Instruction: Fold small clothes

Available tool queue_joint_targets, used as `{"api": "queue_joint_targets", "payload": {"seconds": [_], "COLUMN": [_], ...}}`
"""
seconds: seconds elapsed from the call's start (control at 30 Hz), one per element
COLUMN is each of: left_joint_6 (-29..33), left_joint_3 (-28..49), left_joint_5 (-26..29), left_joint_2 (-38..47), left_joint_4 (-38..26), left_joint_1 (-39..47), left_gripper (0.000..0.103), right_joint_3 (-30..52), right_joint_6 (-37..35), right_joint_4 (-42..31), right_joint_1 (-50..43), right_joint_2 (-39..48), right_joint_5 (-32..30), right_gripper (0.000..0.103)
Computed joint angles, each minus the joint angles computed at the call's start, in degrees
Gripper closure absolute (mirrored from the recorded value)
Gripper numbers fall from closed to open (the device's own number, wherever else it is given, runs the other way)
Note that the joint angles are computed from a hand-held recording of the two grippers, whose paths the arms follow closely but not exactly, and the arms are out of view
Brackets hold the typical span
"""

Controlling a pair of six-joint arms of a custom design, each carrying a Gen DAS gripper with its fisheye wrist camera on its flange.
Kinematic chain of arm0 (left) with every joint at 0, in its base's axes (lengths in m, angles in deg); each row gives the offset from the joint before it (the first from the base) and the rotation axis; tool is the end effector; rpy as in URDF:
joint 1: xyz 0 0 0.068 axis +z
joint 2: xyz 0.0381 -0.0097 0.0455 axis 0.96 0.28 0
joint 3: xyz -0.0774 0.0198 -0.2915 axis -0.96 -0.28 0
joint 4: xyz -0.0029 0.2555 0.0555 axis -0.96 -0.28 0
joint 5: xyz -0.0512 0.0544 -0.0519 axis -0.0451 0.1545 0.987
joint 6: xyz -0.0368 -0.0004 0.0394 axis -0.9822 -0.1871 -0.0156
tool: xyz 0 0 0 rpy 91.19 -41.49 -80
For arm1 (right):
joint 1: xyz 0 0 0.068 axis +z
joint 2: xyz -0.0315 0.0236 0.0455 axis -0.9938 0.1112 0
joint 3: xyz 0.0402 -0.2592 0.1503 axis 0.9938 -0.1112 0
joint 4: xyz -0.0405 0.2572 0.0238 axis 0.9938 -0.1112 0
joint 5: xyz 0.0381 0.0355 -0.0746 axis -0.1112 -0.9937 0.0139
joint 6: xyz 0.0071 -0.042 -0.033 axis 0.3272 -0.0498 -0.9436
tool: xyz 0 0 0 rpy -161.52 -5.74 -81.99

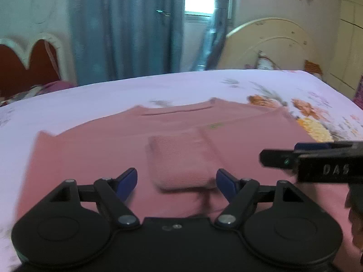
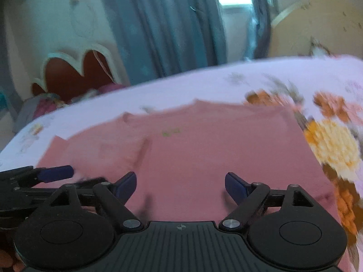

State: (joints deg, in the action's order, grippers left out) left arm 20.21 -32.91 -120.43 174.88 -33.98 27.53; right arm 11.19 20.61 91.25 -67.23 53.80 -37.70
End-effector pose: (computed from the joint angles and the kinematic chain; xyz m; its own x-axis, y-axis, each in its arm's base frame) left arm 0.2150 -0.1941 0.1620 -0.6407 -0.0439 -0.7666 -0.0673 0.9977 -0.0009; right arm 0.2583 0.0878 0.1818 -0.6874 -0.1087 -0.7181 -0.4291 0.8585 0.2808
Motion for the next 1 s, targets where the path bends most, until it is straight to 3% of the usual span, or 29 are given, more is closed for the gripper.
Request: {"api": "queue_joint_targets", "payload": {"seconds": [0.17,0.3,0.4,0.47,0.5,0.53,0.57,0.63,0.7,0.73,0.77,0.83,0.87,1.0], "left_joint_6": [-7.9,-13.8,-18.3,-18.8,-18.7,-19.0,-18.5,-17.8,-16.2,-15.1,-13.3,-10.8,-10.9,-10.9], "left_joint_3": [-5.9,-9.1,-11.2,-11.9,-12.2,-12.7,-13.5,-13.9,-14.2,-14.7,-15.4,-16.5,-16.7,-16.6], "left_joint_5": [-5.6,-7.4,-8.8,-8.9,-9.1,-9.6,-10.2,-11.3,-12.4,-12.6,-12.6,-12.2,-12.2,-13.6], "left_joint_2": [-7.4,-10.4,-11.2,-10.1,-9.5,-10.5,-10.5,-10.3,-9.6,-9.3,-9.4,-9.1,-9.1,-6.6], "left_joint_4": [-9.6,-17.5,-22.0,-21.9,-21.4,-22.2,-21.0,-20.1,-17.9,-16.1,-13.3,-9.1,-8.3,-6.8], "left_joint_1": [0.4,2.1,1.9,2.6,2.8,2.7,3.0,3.6,5.1,5.9,7.0,8.7,8.6,7.4], "left_gripper": [0.028,0.028,0.029,0.029,0.028,0.027,0.026,0.027,0.033,0.044,0.063,0.084,0.087,0.091], "right_joint_3": [0.5,1.5,2.8,3.5,3.4,3.8,4.6,4.8,4.7,4.7,4.7,4.6,4.5,4.8], "right_joint_6": [-3.3,-7.5,-9.8,-10.4,-10.3,-10.2,-9.7,-7.5,-4.7,-3.4,-1.9,0.5,1.2,4.7], "right_joint_4": [1.9,4.2,5.4,6.6,7.9,8.0,7.6,7.9,7.8,7.6,7.2,5.9,5.0,-1.2], "right_joint_1": [8.1,16.5,20.7,22.2,22.4,22.4,22.2,20.2,17.9,16.5,14.7,10.5,8.5,-0.2], "right_joint_2": [0.0,3.3,8.3,11.0,12.0,12.6,13.2,12.7,10.7,9.6,8.5,6.7,5.8,6.1], "right_joint_5": [2.6,8.7,13.4,16.0,16.4,16.4,16.6,15.2,13.8,12.9,11.8,9.6,8.9,3.3], "right_gripper": [0.019,0.021,0.041,0.041,0.046,0.072,0.086,0.088,0.088,0.088,0.088,0.09,0.097,0.098]}}
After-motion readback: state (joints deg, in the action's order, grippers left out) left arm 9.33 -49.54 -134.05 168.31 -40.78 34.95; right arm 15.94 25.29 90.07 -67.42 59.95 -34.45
